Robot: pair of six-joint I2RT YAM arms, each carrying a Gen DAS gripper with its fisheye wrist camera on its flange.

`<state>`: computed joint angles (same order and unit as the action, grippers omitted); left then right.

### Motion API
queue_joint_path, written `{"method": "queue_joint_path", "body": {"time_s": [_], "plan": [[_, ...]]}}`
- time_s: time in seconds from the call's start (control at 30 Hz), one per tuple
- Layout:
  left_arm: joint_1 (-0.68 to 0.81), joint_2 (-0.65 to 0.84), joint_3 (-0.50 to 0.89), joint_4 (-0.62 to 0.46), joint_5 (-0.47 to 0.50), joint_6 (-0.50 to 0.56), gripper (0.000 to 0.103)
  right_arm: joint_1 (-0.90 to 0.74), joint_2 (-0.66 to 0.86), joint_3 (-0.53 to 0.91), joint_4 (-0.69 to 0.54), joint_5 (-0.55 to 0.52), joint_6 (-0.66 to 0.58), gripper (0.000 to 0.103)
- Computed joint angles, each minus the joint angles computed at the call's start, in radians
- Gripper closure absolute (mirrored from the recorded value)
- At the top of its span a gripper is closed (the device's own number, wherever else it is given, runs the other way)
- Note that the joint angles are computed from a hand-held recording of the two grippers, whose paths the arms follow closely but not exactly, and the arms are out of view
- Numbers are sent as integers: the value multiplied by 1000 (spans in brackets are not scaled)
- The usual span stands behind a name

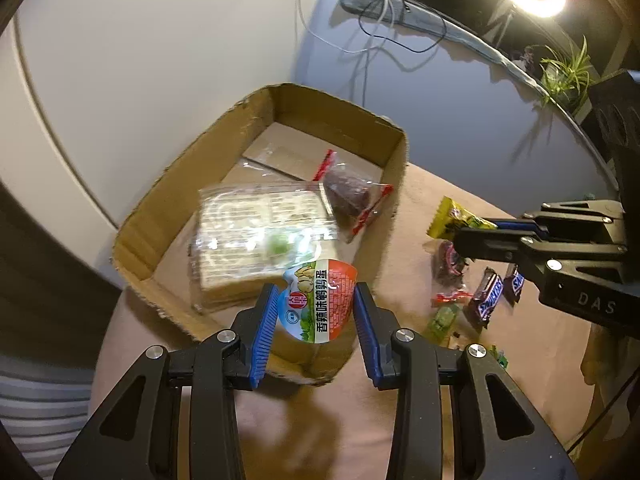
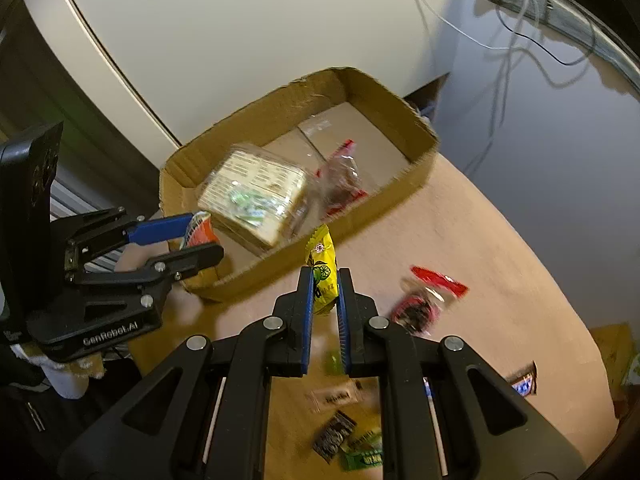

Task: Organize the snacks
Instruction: 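Carry the yellow packet into the box with the right tool while the left carries the round packet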

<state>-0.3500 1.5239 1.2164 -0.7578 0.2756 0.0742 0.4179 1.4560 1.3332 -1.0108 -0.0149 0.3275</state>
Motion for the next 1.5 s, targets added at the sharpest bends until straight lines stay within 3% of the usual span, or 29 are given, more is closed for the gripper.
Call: {"method": "queue_joint_path", "body": {"time_s": [0.33,0.73,0.8,0.87,0.9,1.13,1.5], "plan": [[55,22,8,4,20,6,67,24,177,146,15,-14,-23,92],[59,47,30,4,27,2,62,32,271,225,11,-16,-45,91],[57,53,34,0,31,7,62,32,274,229,8,-5,-45,80],[54,50,32,6,23,9,60,33,273,227,16,8,-39,53],[53,49,31,8,21,8,58,32,269,222,22,9,-37,50],[55,44,30,3,17,4,56,20,230,188,34,36,-20,34],[20,32,41,-6,15,-3,56,-33,127,122,-2,39,-10,29]]}}
